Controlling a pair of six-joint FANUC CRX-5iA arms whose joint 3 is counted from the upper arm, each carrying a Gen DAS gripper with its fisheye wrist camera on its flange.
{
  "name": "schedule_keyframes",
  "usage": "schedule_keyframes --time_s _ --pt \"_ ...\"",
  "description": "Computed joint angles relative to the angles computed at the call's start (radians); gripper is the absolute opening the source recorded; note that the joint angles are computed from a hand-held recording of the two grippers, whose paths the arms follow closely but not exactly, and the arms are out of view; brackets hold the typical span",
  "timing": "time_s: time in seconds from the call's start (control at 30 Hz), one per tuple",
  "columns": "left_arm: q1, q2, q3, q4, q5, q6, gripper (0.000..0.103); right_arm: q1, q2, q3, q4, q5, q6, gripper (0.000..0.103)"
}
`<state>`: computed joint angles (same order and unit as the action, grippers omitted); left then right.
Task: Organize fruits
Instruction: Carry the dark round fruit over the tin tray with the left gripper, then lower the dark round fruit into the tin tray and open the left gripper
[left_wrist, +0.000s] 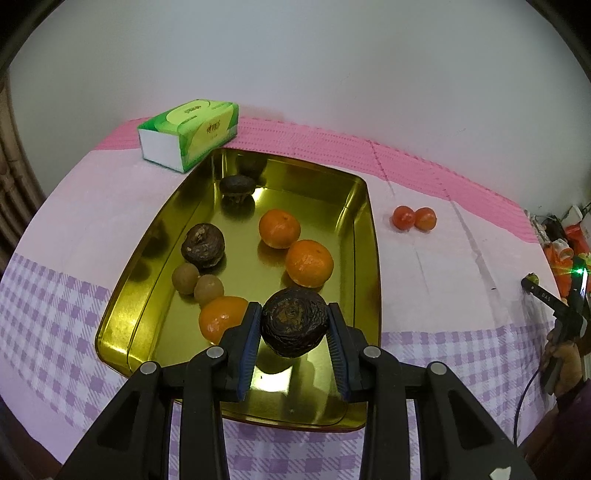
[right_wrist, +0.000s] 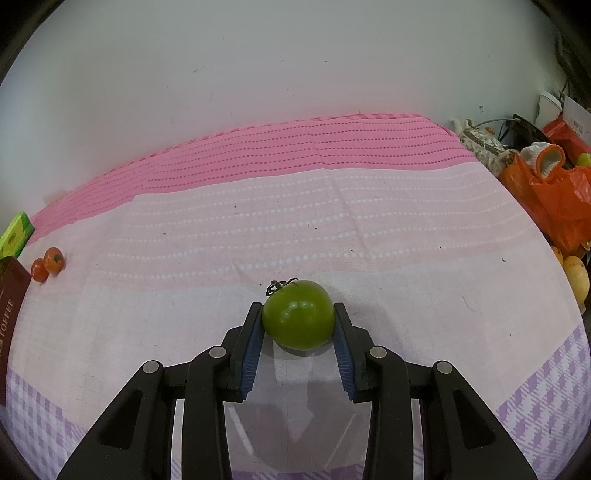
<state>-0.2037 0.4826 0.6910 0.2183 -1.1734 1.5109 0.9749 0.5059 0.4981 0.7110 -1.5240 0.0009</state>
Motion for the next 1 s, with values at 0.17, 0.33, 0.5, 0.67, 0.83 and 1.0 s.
schedule_keyframes --time_s 0.17,0.33,0.5,0.67,0.83,1.0 --pt "-0.002 0.005 0.003 -0.004 -0.004 -0.001 0.031 0.000 0.001 0.001 0.000 0.000 0.001 0.037" --pt "-0.005 0.003 -0.001 -0.016 0.000 0.002 0.031 -0.001 0.002 0.001 0.000 -0.001 0.001 0.037" --pt "-0.007 0.002 -0.001 -0.027 0.001 0.009 0.031 -0.001 0.003 0.003 0.000 -0.001 0.001 0.037" --pt "-0.009 0.003 0.007 -0.047 -0.002 0.025 0.035 -0.001 0.003 0.003 0.000 -0.001 0.002 0.037" --pt "-0.014 -0.002 0.014 -0.075 -0.001 0.042 0.051 -0.002 0.004 0.004 0.000 -0.002 0.002 0.037" --pt "-0.021 -0.012 0.015 -0.101 0.007 0.048 0.051 -0.002 0.005 0.006 -0.001 -0.002 0.003 0.037"
